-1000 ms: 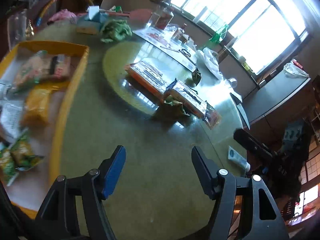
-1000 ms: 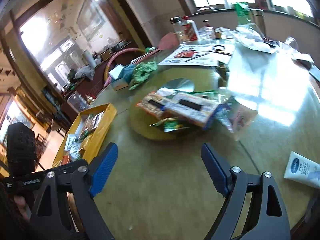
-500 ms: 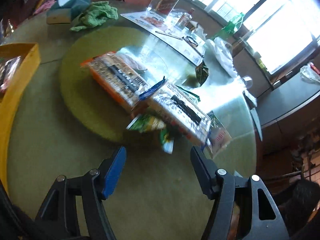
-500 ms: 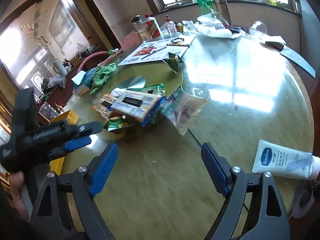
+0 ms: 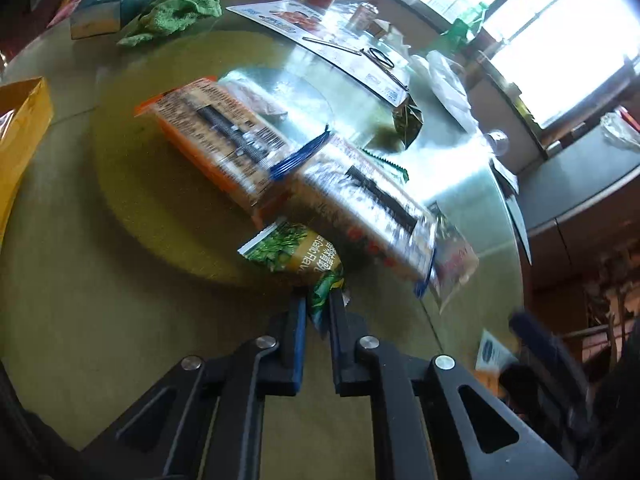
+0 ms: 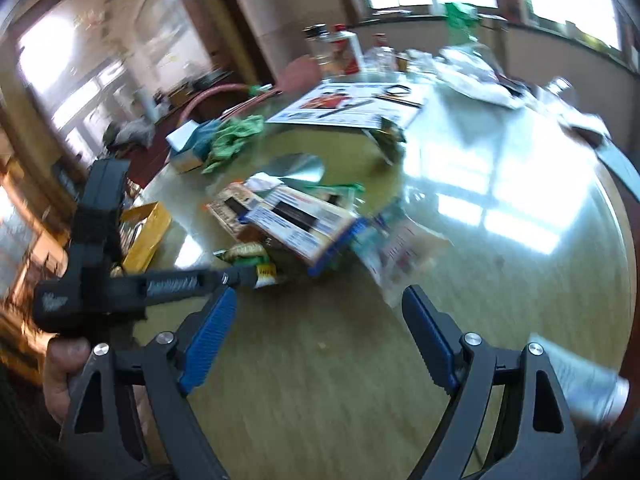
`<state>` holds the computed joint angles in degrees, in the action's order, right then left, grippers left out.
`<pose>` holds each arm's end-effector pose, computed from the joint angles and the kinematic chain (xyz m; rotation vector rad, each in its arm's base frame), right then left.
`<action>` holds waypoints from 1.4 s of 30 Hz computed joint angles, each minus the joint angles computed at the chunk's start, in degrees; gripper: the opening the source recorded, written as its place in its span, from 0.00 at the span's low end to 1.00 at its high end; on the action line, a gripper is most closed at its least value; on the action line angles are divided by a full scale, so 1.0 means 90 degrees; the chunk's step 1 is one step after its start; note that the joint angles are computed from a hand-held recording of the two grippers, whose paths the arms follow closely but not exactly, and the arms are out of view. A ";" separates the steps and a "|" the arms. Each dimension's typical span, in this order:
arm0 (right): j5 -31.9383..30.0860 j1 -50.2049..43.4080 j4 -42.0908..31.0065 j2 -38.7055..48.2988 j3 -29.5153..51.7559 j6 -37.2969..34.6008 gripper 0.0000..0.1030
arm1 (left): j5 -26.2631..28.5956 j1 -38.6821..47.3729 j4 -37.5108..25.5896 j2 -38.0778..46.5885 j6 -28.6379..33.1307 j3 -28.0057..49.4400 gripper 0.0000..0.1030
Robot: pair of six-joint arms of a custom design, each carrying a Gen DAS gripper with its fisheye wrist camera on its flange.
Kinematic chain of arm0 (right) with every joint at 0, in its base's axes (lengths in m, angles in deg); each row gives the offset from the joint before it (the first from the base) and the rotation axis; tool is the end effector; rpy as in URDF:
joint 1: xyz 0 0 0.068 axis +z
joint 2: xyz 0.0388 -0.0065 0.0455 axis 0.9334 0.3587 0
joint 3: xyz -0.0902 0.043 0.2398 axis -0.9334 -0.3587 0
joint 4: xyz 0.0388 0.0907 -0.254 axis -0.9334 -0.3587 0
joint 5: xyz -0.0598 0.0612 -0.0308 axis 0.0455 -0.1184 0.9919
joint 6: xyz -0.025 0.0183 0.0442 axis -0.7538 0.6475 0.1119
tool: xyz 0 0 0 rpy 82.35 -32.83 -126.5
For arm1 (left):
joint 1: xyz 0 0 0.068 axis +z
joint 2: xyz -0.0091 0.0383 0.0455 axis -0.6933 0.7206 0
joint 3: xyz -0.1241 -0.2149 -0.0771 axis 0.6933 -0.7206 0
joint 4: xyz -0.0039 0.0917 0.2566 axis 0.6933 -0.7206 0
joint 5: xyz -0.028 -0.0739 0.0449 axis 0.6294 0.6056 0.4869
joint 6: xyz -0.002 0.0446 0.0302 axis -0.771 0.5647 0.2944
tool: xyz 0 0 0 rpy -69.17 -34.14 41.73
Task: Organize snacks
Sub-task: 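Grasp a green pea bag with the left gripper while the right grasps a white-blue cracker pack, then carry the pea bag and white-blue cracker pack over the tray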
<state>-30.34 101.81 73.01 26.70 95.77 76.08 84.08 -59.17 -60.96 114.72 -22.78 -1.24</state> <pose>0.2952 0.1921 0.1257 -0.2350 2.4076 0.5050 0.2985 -0.0903 0.1035 -0.2041 2.6410 -0.5796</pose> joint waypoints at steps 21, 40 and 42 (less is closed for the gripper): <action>-0.0119 0.0087 -0.2685 0.3588 0.4836 -0.1959 0.74 | 0.1187 0.1443 -0.1077 -0.3500 0.1947 -0.2633 0.07; 0.0982 0.1667 -0.0393 0.0426 0.0651 0.1033 0.54 | 0.2164 0.2632 -0.2870 -0.6315 0.2838 -0.3286 0.07; 0.1234 0.2063 -0.0320 0.0207 0.0531 0.1241 0.54 | 0.2382 0.3041 -0.3555 -0.6852 0.3150 -0.3221 0.07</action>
